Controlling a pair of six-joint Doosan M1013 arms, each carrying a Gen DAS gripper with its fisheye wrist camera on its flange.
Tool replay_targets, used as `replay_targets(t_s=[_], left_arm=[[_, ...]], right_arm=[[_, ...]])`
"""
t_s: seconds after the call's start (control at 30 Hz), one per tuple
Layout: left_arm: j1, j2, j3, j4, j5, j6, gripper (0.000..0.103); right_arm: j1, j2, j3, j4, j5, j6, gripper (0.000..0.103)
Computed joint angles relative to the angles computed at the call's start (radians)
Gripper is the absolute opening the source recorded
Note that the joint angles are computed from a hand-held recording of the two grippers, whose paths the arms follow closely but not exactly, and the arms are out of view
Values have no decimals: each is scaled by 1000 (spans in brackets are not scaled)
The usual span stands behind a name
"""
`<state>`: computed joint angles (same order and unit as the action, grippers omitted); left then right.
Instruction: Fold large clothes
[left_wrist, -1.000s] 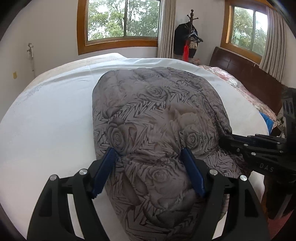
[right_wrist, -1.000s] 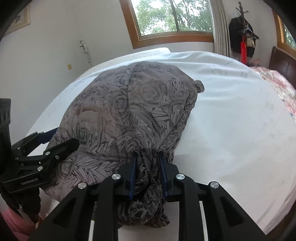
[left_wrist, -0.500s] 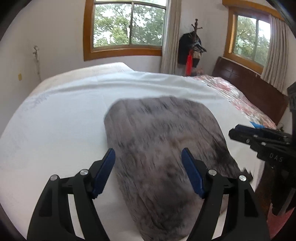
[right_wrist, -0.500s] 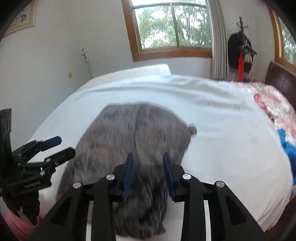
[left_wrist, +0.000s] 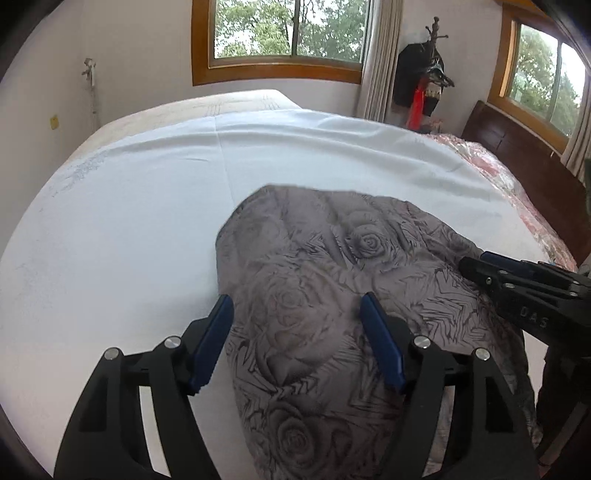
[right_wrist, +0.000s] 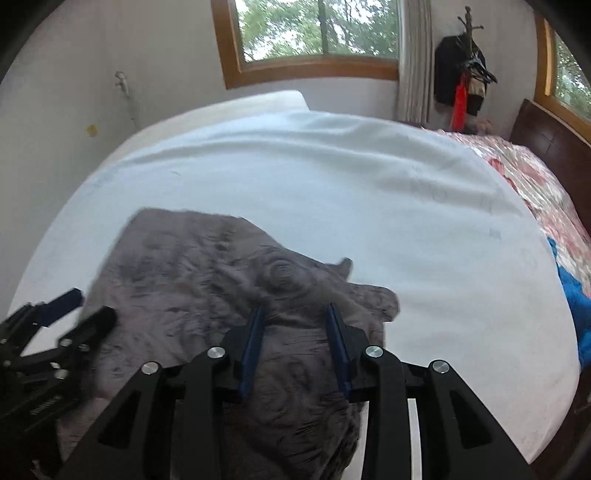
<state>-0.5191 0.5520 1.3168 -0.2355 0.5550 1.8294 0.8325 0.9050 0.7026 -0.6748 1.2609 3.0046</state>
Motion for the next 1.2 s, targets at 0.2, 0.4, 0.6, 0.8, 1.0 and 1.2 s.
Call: replay_targets(t_s=[0.2, 0.4, 0.6, 0.8, 1.0, 1.2], left_arm=[[9, 31, -38, -37, 61, 2, 71], [26, -31, 23, -85, 34, 22, 70], [18, -120, 146, -85, -61, 45, 70], [4, -147, 211, -61, -122, 40, 70], [10, -129, 221, -98, -121, 72, 71], [10, -115, 235, -94, -153, 89, 71]], right_arm=[[-10, -17, 69, 23, -65, 43, 37], [21, -65, 108, -49, -80, 82, 38], [76, -72, 95, -80, -117, 12, 37], [103, -49, 79, -73, -92, -2, 37], [93, -62, 141, -63, -131, 55, 38], [96, -49, 154, -87, -135, 81, 39]])
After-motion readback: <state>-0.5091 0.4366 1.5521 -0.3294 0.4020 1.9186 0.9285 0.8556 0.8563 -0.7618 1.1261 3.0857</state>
